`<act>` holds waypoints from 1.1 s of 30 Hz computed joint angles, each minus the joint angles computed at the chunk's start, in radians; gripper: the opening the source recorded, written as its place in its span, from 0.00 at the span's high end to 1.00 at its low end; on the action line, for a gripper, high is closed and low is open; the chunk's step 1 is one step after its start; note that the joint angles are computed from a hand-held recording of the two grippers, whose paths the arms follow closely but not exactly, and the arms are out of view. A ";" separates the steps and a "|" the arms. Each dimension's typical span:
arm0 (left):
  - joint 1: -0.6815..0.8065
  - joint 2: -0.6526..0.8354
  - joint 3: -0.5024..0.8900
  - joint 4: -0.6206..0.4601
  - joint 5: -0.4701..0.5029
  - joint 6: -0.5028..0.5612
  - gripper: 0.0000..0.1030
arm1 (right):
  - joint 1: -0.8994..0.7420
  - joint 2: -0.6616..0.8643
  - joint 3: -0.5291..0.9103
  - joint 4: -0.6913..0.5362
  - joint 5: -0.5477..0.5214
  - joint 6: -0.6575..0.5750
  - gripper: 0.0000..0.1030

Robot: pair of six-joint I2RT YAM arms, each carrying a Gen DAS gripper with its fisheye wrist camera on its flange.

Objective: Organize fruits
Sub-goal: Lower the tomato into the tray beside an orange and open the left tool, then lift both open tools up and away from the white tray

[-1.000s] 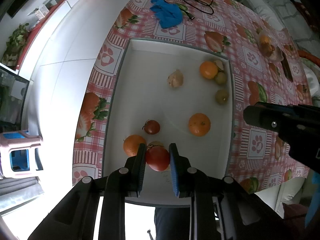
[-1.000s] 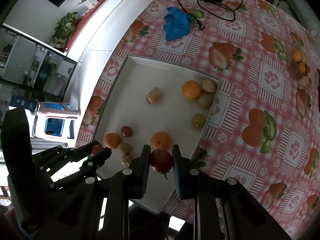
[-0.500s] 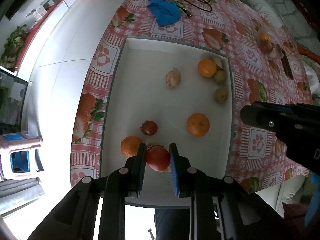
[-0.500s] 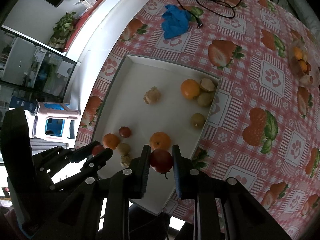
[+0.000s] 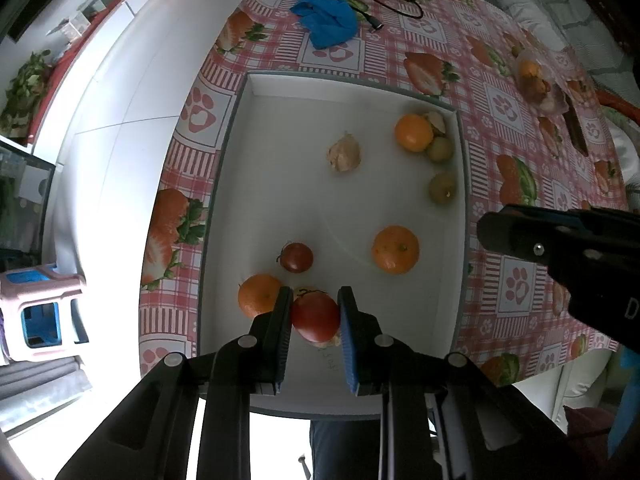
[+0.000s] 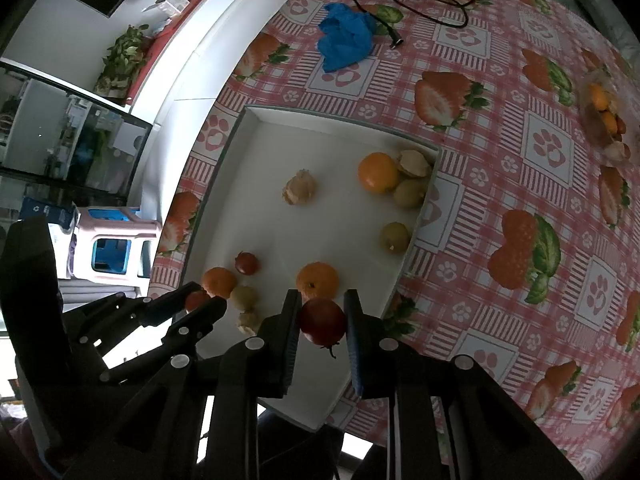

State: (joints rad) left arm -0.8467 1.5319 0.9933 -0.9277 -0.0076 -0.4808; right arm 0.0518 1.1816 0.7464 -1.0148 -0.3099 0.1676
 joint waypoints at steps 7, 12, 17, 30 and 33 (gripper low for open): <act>0.009 0.014 0.003 0.004 0.005 0.007 0.76 | -0.001 0.017 0.003 0.006 -0.004 -0.001 0.78; 0.024 0.029 0.004 0.016 0.004 0.017 0.76 | -0.005 0.043 0.000 0.019 -0.010 -0.010 0.78; 0.053 0.092 0.003 0.063 0.002 0.036 0.76 | -0.016 0.109 -0.009 0.076 -0.004 -0.021 0.78; 0.066 0.221 -0.006 0.191 -0.014 0.051 0.56 | -0.020 0.308 -0.051 0.276 -0.012 -0.017 0.78; 0.062 0.197 -0.025 0.214 -0.052 0.026 0.28 | -0.016 0.336 -0.056 0.292 -0.008 -0.020 0.78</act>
State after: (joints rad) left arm -0.7846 1.7289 0.9682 -0.7137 -0.0598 -0.4553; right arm 0.0356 1.5172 0.6908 -0.7232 -0.3180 0.1476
